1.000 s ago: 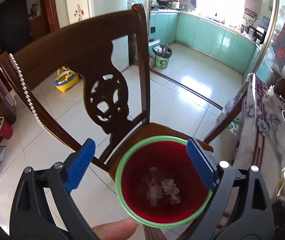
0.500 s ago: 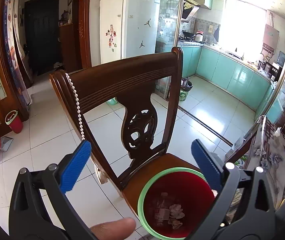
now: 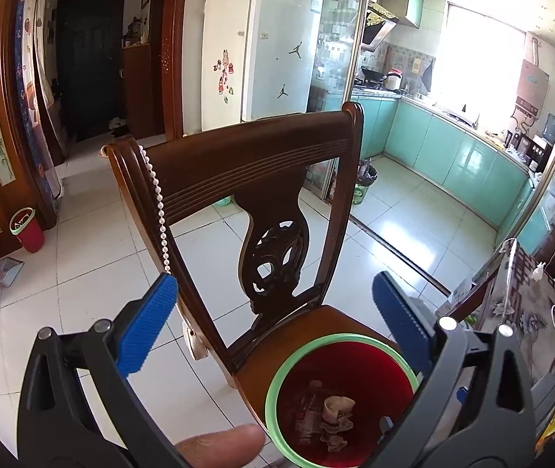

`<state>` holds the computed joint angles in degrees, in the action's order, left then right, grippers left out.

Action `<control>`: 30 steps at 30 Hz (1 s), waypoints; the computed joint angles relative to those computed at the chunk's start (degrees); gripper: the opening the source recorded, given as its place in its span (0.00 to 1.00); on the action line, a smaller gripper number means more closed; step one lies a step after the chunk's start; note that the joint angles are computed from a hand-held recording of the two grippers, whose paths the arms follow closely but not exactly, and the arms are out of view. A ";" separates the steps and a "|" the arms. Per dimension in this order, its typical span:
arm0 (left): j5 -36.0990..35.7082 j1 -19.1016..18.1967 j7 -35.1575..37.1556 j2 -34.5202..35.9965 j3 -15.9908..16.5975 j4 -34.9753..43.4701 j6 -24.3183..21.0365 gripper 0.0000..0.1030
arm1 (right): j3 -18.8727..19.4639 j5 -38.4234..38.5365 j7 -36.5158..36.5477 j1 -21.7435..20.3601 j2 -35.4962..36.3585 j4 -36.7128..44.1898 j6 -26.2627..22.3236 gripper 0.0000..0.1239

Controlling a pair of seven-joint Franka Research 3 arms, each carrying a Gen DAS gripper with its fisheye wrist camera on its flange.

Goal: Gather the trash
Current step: 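Carry wrapper and cup to the red bucket and open both tools to drop them, then return to the table and grasp the orange iced-tea carton with the left tool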

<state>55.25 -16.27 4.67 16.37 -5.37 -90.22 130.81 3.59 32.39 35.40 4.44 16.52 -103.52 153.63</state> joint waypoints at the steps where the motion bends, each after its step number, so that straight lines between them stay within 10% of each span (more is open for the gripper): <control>1: 0.17 -0.11 -0.10 0.02 -0.06 -0.02 0.21 0.95 | 0.09 0.55 -0.67 -0.37 -0.73 -0.58 0.22 0.74; 18: 0.02 -8.39 8.64 7.33 -2.04 12.99 3.97 0.96 | -8.51 11.79 -13.00 -7.14 -17.49 -13.16 1.43 0.78; 30: -13.03 -20.49 35.22 31.39 -4.02 45.08 1.28 0.96 | -16.29 10.85 -13.65 -16.61 -18.02 -12.90 1.44 0.78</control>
<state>42.22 -36.76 39.89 47.76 -9.39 -45.14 132.09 -12.69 43.23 21.74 -12.16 -1.49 -116.41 155.07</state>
